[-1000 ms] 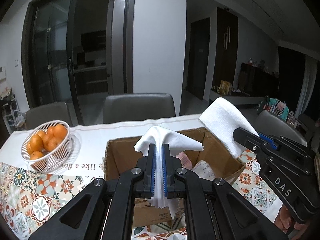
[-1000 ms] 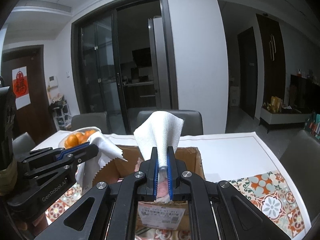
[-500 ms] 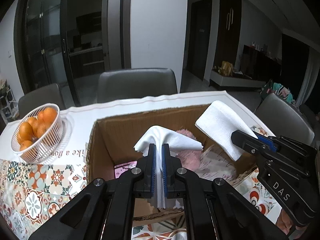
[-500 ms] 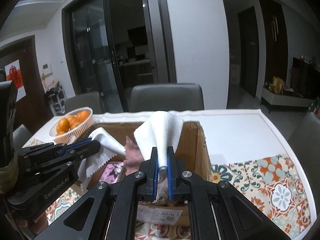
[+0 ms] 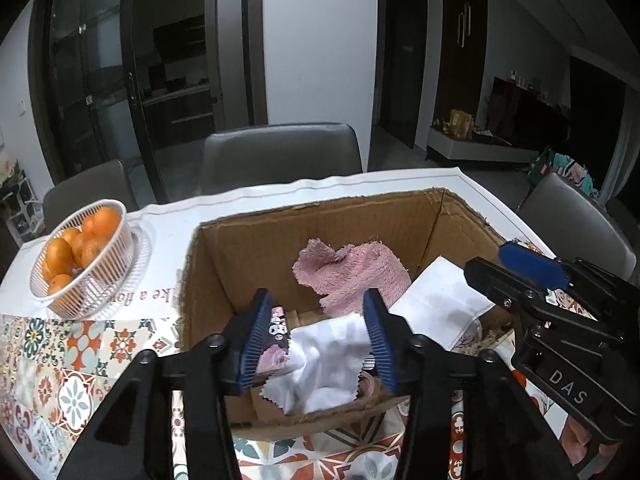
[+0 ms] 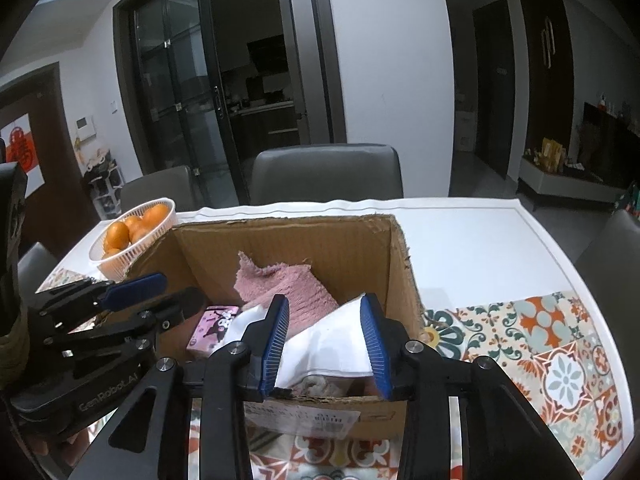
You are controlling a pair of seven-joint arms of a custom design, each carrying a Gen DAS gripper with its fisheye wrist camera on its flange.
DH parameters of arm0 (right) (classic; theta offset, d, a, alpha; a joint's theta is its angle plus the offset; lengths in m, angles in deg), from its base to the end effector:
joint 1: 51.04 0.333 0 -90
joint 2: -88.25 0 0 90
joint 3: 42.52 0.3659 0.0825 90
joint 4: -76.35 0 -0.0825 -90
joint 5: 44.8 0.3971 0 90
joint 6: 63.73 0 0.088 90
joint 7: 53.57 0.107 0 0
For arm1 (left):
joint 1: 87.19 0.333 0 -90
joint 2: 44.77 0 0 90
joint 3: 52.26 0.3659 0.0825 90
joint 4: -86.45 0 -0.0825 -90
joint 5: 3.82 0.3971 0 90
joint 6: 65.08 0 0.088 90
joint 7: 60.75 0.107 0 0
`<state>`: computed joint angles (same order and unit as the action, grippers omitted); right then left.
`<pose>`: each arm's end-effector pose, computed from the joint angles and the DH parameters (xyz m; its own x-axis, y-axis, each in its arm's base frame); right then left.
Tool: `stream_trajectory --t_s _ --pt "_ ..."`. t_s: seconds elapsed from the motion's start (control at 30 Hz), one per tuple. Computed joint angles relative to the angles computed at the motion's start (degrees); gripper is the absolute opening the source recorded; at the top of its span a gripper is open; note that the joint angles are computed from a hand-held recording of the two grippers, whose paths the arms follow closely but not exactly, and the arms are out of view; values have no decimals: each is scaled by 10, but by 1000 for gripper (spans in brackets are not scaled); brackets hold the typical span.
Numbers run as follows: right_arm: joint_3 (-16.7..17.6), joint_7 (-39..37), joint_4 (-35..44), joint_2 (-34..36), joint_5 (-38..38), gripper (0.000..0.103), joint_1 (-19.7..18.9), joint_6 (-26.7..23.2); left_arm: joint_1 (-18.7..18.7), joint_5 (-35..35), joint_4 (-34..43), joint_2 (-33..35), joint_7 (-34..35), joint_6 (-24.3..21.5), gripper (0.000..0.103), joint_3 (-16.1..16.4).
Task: Organize soft objects
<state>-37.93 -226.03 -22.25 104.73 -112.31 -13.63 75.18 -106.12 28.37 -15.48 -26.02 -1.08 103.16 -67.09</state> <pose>0.5285 0.4624 0.5073 -0.1431 -0.9838 -0.1077 -0.5449 0.1691 -0.8213 0.5856 -0.4035 0.5150 -0.4862 -0.8738 -0.0054 -0.5633 0.3181 -0.7625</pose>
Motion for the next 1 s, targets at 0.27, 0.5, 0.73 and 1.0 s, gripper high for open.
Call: stream_trajectory --t_s 0.27,0.5,0.73,1.0 --pt "13 24 -20 -28 -21 53 17 -54 -55 178 -58 -67 -192 24 60 79" --pt "39 57 -41 -57 -35 59 34 -110 -43 332 -111 -133 -357 24 66 73" --pt "67 83 -65 -86 -41 67 52 -166 -5 445 -165 -203 -470 12 73 29" --pt "97 105 -91 -115 -39 69 68 -210 33 503 -232 -291 -563 -11 85 -22"
